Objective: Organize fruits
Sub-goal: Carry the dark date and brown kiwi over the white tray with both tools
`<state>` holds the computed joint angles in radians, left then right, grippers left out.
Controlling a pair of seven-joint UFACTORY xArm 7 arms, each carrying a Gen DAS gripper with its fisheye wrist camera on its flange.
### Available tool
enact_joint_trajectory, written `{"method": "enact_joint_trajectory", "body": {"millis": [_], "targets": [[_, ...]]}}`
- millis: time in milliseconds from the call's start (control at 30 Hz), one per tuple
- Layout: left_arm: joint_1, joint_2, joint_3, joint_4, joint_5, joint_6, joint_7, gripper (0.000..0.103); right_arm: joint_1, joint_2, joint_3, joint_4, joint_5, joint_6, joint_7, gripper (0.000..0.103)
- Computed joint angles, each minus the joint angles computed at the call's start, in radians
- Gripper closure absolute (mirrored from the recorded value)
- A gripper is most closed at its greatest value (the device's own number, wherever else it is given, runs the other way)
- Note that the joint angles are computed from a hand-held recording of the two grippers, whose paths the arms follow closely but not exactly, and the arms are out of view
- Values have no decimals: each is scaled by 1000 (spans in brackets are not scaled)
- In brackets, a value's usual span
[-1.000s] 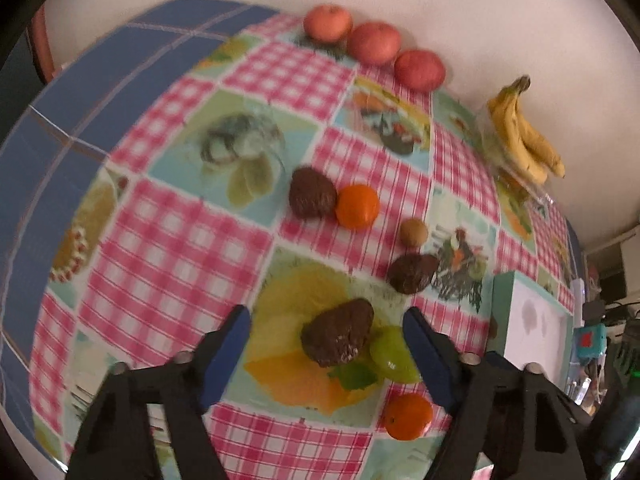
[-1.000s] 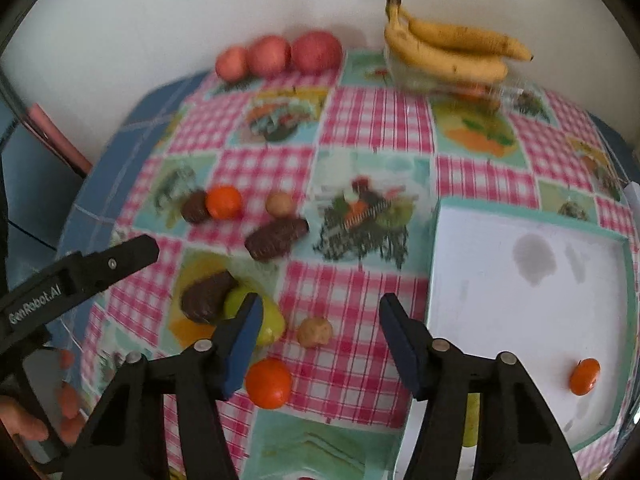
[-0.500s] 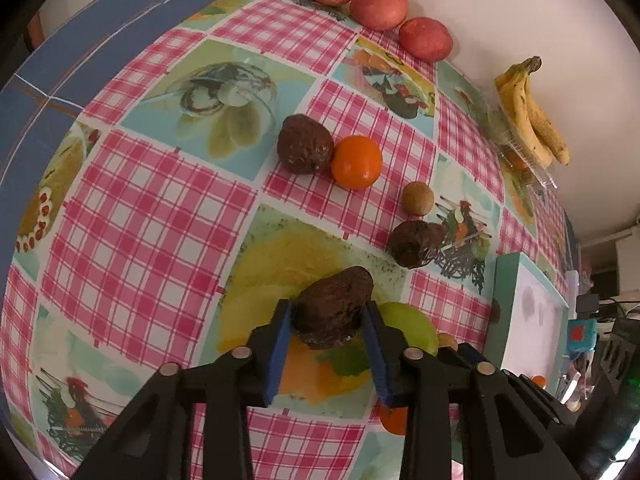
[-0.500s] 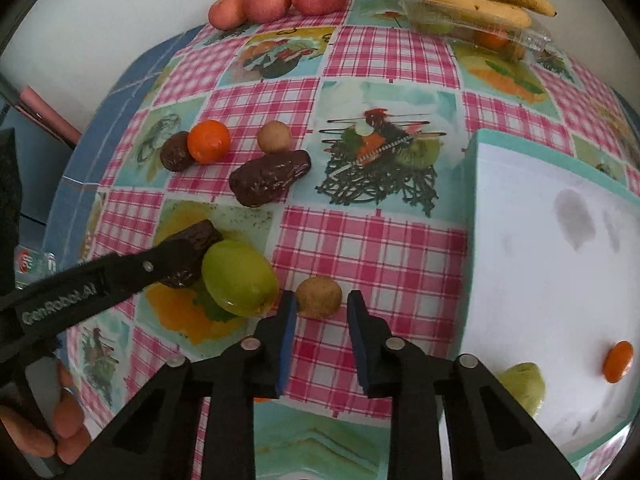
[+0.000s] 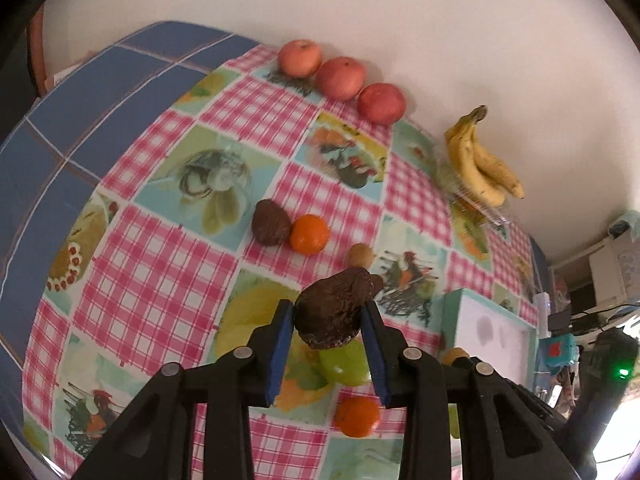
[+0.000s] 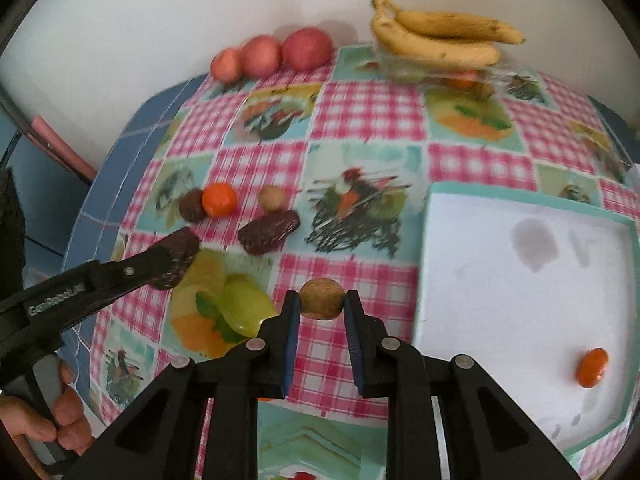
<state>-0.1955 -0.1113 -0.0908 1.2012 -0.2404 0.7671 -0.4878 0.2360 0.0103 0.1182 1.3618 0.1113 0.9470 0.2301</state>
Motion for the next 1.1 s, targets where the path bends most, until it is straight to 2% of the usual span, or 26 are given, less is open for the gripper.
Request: {"method": "enact_joint_trajectory", "body": {"millis": [200,400,800,1100], "targets": [[-24,18,-19,35,-2,-8,2,66,-32,-22,-25,-9,16,18,26,80],[-62,62,-45,101,1,6,13,67,-77,-63,-51,-49,-12,27,73,80],[-189,204,-121,289,6,54,72,66,-212,-191,-114,-160,-101,55,162,80],[-277,292,-152,389,17,112,96,66,-290,-276,-145,-215,-136,50,172,80]]}}
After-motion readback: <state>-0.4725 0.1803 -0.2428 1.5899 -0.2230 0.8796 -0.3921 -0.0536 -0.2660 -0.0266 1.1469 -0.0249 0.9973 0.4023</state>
